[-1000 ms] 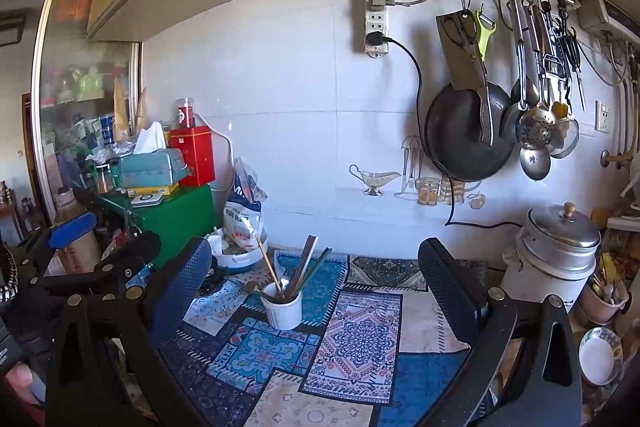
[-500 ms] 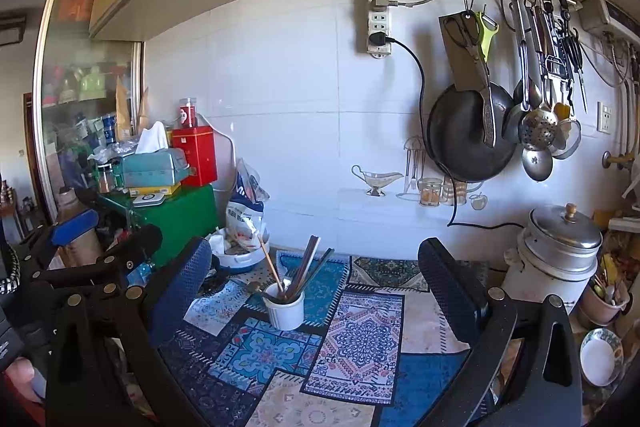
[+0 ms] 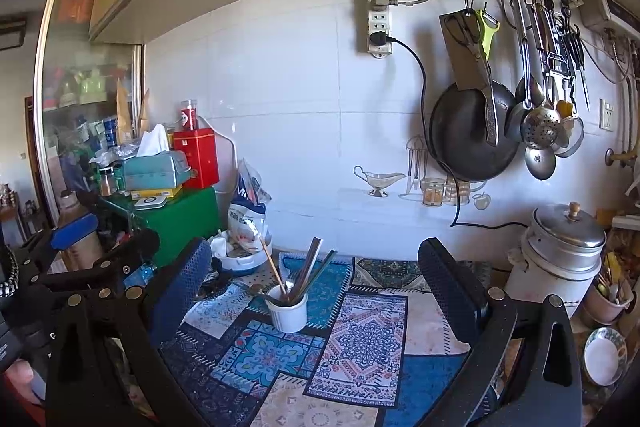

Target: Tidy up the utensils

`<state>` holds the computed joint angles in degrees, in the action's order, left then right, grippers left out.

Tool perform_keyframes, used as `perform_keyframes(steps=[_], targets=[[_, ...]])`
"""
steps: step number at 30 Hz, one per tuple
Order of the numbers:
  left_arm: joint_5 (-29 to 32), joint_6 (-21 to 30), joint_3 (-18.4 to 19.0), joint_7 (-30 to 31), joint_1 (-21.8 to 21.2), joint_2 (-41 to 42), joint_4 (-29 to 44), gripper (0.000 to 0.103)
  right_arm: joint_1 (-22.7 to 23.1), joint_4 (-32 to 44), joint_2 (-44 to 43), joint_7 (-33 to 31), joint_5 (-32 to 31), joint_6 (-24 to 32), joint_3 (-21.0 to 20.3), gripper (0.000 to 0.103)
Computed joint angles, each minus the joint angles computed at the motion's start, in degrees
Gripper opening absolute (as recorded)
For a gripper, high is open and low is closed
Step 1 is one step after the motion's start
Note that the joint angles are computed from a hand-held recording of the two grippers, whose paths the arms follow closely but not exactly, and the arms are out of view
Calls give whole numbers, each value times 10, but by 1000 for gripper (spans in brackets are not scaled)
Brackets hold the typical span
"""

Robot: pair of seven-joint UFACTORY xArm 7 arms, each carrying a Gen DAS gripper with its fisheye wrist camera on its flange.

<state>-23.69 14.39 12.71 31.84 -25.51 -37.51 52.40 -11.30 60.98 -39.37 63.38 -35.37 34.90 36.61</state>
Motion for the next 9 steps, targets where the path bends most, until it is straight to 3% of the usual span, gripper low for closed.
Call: perform_keyframes(steps=[9], targets=[[-1, -5, 0, 0, -1, 12, 5, 102, 3, 2, 9, -2, -2, -4, -6, 103]])
